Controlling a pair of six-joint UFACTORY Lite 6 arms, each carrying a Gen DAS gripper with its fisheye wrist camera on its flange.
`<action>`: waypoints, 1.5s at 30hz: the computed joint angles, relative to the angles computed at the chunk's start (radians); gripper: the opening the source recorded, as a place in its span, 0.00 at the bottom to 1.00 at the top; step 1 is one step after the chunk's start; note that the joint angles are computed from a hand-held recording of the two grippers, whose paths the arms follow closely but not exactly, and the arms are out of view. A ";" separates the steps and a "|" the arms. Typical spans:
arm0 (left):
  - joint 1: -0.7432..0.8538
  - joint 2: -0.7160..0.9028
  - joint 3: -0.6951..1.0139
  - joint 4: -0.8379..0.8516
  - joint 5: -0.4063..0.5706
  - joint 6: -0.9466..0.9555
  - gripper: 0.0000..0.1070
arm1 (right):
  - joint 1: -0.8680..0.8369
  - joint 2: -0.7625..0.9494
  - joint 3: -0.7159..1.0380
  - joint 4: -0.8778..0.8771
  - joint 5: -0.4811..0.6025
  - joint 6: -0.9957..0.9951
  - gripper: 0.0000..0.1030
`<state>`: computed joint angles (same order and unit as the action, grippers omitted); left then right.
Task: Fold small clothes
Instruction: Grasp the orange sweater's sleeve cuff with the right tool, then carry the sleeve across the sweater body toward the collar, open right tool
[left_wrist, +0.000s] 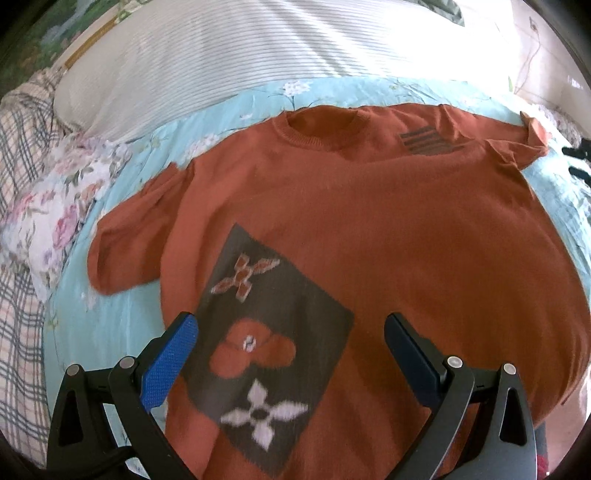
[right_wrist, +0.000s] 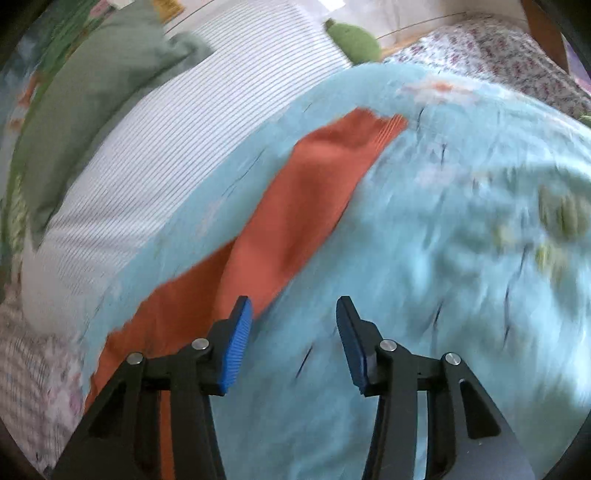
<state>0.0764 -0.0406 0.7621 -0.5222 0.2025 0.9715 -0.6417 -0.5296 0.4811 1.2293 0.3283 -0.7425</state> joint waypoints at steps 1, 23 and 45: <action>-0.013 0.028 0.025 0.016 -0.003 -0.028 0.95 | -0.062 0.069 0.044 0.078 0.027 -0.098 0.47; -0.192 0.423 0.358 0.424 -0.021 -0.589 0.95 | -0.046 0.658 0.628 0.084 0.005 -0.106 0.09; 0.058 0.456 0.434 -0.344 0.143 0.170 0.95 | 1.042 1.263 1.342 0.225 -0.044 0.151 0.09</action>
